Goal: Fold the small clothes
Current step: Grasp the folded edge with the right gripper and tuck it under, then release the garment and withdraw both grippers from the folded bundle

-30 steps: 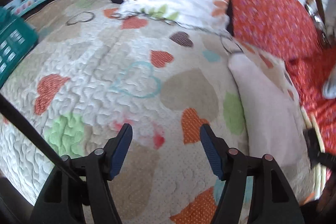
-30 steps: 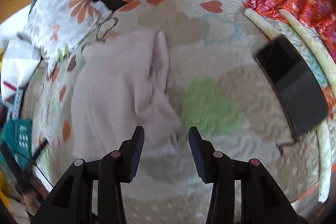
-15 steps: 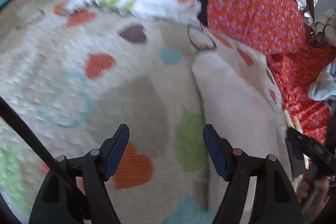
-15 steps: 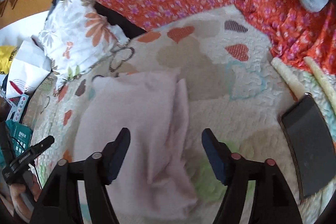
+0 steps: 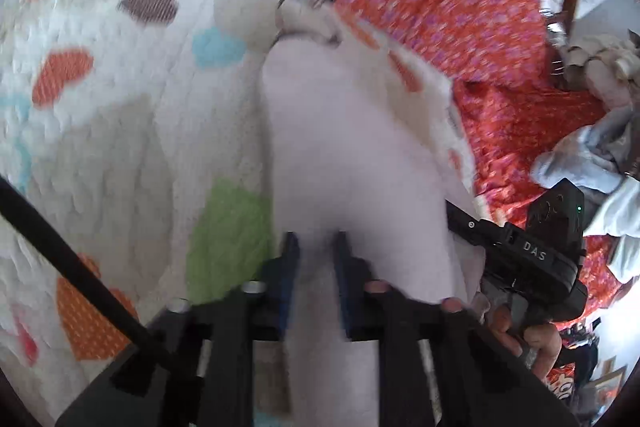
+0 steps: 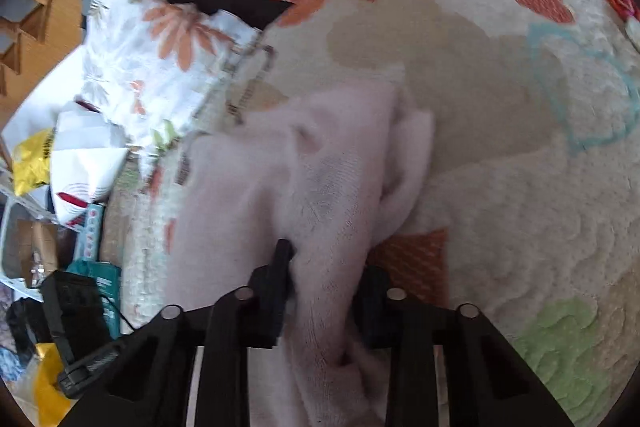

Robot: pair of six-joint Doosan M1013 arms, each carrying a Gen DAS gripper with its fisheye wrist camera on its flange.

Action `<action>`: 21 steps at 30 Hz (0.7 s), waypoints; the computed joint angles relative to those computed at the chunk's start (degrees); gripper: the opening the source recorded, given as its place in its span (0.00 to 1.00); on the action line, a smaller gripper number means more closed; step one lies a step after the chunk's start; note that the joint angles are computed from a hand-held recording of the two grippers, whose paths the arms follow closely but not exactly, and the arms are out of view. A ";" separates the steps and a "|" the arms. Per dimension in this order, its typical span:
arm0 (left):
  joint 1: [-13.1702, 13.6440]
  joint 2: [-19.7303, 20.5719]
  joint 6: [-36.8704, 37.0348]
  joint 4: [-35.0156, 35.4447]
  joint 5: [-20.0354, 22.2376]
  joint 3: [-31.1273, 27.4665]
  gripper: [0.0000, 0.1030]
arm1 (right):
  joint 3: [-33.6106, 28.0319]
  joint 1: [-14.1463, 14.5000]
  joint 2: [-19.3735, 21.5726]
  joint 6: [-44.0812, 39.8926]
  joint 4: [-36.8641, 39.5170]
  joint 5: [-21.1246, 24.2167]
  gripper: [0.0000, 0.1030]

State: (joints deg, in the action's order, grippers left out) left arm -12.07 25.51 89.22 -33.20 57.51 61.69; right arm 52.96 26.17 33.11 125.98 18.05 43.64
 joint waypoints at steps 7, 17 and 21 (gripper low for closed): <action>-1.21 -1.37 -4.66 11.17 -1.80 -0.48 0.29 | -1.95 1.19 0.03 4.38 -8.18 3.00 0.28; -4.63 -2.41 -4.69 22.62 1.18 2.88 0.59 | -1.39 4.17 -1.70 19.29 -31.01 8.57 0.52; -4.96 -3.40 -4.57 24.82 1.12 3.75 0.59 | -0.38 5.36 -3.06 8.58 -26.41 -0.74 0.22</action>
